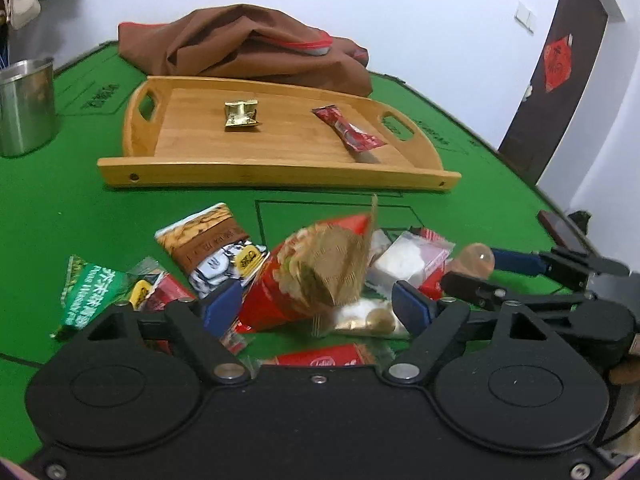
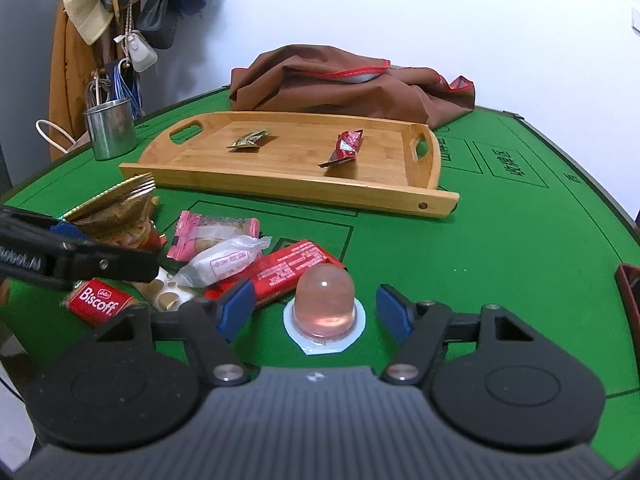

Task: Organize snacks
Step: 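Grasp the red nut bag with the left tool while the right tool grasps the pink jelly cup, then carry the nut bag and jelly cup onto the tray and release both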

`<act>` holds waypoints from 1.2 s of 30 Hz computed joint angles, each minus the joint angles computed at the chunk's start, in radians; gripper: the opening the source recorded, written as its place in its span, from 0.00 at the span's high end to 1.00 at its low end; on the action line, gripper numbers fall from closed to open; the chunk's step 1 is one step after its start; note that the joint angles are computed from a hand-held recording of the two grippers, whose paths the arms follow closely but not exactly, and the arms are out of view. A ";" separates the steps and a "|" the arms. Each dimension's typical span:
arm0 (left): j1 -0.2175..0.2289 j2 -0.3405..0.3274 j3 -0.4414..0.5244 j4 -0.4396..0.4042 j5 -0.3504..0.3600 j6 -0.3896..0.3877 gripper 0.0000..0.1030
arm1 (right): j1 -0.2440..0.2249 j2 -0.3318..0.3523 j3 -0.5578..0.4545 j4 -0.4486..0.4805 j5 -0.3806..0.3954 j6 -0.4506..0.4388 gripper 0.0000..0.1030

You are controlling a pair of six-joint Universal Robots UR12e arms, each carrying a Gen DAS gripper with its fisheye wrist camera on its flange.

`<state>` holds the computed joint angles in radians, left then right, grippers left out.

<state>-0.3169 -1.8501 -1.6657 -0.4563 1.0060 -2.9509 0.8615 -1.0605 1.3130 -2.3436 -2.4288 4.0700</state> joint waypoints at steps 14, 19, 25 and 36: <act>-0.010 0.006 -0.005 0.038 0.064 0.047 0.34 | 0.000 -0.001 0.005 -0.020 0.006 -0.013 0.26; -0.032 0.015 -0.018 0.065 0.127 0.119 0.38 | -0.001 -0.004 0.005 -0.029 0.025 -0.016 0.50; -0.037 0.027 -0.031 0.110 0.137 0.159 0.38 | -0.002 -0.006 -0.014 0.060 0.013 0.012 0.65; -0.034 0.012 0.006 0.124 0.160 0.112 0.39 | -0.009 -0.019 -0.019 0.096 -0.009 0.064 0.65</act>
<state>-0.3512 -1.8380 -1.6595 -0.3328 1.1658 -2.8388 0.8521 -1.0794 1.2936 -2.2477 -2.4375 4.1335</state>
